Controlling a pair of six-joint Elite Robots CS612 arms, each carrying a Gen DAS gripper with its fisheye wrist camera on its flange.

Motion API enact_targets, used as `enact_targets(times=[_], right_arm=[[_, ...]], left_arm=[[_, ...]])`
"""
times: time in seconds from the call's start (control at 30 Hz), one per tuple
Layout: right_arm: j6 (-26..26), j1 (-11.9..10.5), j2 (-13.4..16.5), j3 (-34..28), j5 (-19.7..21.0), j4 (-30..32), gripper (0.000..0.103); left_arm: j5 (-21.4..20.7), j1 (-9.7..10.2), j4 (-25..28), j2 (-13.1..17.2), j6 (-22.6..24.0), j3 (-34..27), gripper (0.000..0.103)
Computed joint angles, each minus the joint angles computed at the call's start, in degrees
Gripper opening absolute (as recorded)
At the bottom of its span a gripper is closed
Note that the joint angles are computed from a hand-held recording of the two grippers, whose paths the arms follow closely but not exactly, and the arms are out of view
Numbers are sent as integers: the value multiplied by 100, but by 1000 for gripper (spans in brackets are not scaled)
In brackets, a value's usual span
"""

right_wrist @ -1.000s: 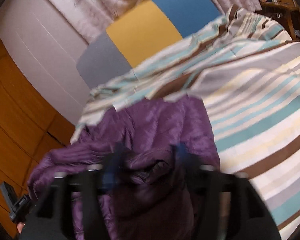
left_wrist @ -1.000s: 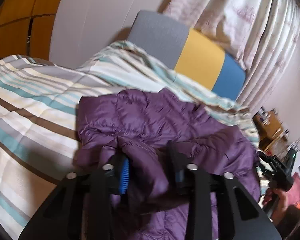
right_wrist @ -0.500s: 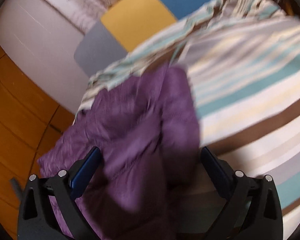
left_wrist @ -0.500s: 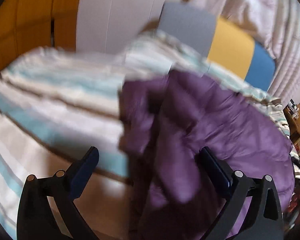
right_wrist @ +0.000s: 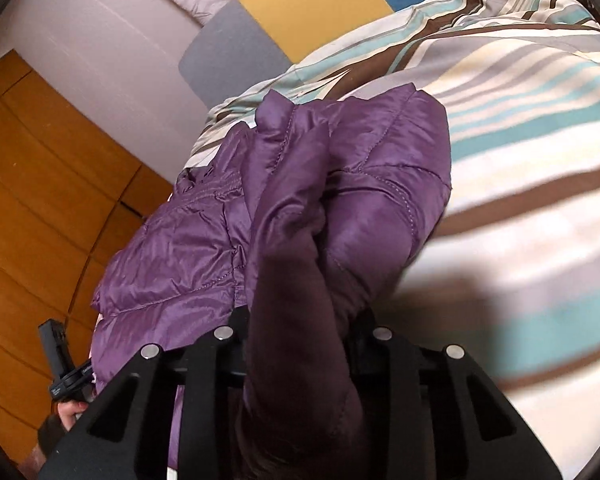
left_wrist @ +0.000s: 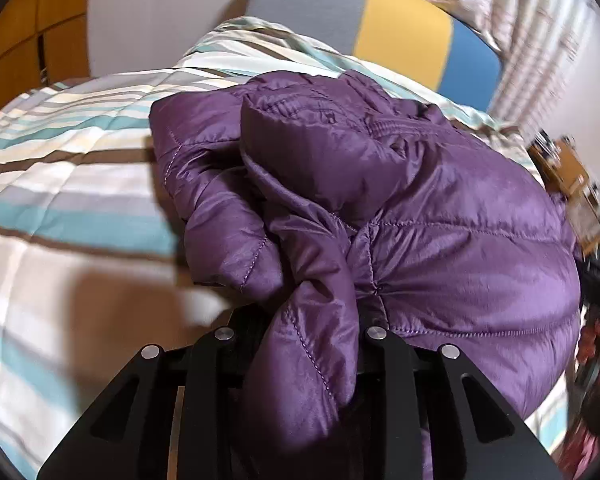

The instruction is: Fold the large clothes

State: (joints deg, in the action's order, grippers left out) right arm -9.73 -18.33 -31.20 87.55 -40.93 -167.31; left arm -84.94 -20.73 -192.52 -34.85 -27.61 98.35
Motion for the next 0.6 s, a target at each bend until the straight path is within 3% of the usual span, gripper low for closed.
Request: enact_targets(times=[0.1,0.23,0.53,0.6], right_arm=[[-583,-122,-248,367,52,283,28],[-1175,-319,-590,953,145,503,28],[-1763,-718,-1070,1924,375,584,29],[-1675,-715,-1104,1969,318,405,34]], left_arm=[[21,-125,-291,-150,158,435,28],[-89,-250,-653,-244,34,830,28],[-39,-506,-1628,-264,-334,1445,28],[26,-522,-1818,-240,-509,1502,39]])
